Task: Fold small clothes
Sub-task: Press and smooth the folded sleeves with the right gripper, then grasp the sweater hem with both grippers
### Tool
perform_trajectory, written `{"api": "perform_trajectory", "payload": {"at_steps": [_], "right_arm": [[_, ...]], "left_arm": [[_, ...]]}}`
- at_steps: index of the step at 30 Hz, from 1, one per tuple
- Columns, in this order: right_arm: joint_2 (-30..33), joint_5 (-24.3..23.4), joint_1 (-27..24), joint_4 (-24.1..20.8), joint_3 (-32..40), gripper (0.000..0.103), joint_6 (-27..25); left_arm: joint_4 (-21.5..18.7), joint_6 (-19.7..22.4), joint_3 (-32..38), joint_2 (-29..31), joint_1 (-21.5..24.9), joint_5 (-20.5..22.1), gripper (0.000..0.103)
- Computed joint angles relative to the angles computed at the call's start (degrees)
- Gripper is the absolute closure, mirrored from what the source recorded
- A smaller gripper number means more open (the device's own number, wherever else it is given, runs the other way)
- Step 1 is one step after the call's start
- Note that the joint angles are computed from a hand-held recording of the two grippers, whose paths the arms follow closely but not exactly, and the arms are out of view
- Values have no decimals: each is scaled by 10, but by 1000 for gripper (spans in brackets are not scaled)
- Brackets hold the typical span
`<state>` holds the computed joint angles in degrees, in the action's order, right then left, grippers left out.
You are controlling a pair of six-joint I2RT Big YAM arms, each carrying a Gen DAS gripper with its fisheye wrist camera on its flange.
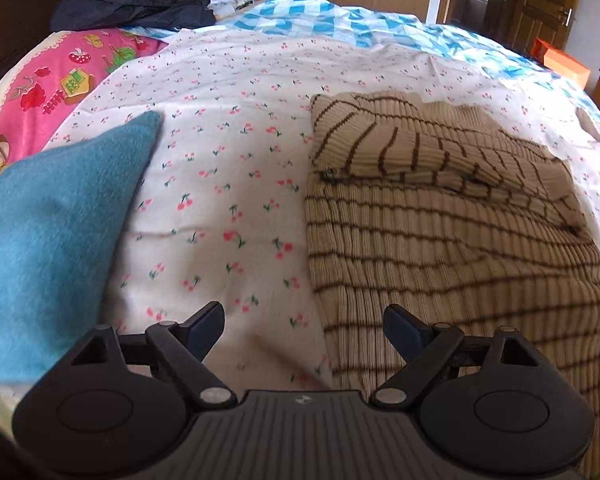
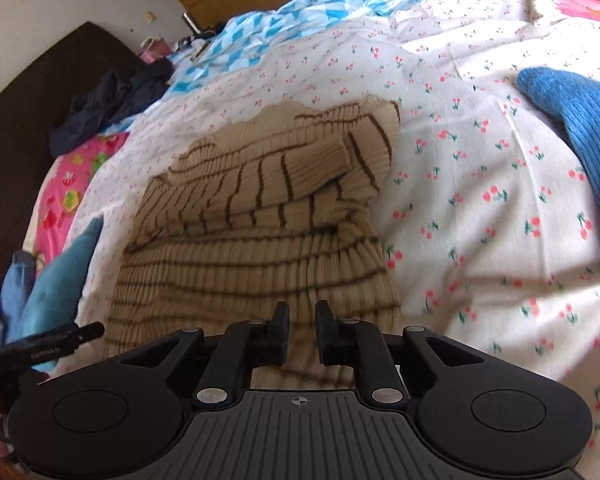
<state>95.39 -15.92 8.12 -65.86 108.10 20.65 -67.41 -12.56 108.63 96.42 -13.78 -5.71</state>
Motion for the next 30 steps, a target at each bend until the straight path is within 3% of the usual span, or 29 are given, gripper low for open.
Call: {"api": "perform_trajectory", "payload": {"at_steps": [5, 10, 12, 15, 21, 26, 29, 30], "right_arm": [[-33, 8, 16, -125, -15, 83, -50], [-51, -20, 21, -200, -42, 82, -54], [-54, -27, 23, -206, -50, 75, -60], [-57, -34, 25, -204, -57, 75, -67], [-57, -54, 21, -206, -59, 74, -64], [-50, -65, 19, -209, -60, 74, -63], [-51, -69, 15, -202, -66, 75, -59], [-51, -71, 14, -200, -69, 79, -56]], "left_arm": [[-75, -29, -13, -35, 1, 46, 11], [-109, -10, -20, -52, -21, 37, 12], [-123, -1, -13, -49, -26, 36, 12], [-141, 3, -1, -42, -30, 39, 14], [-200, 2, 43, -17, -39, 116, 25], [-244, -24, 76, 15, -41, 120, 41], [-265, -31, 90, 33, -36, 137, 64], [-268, -37, 91, 37, -32, 145, 76]]}}
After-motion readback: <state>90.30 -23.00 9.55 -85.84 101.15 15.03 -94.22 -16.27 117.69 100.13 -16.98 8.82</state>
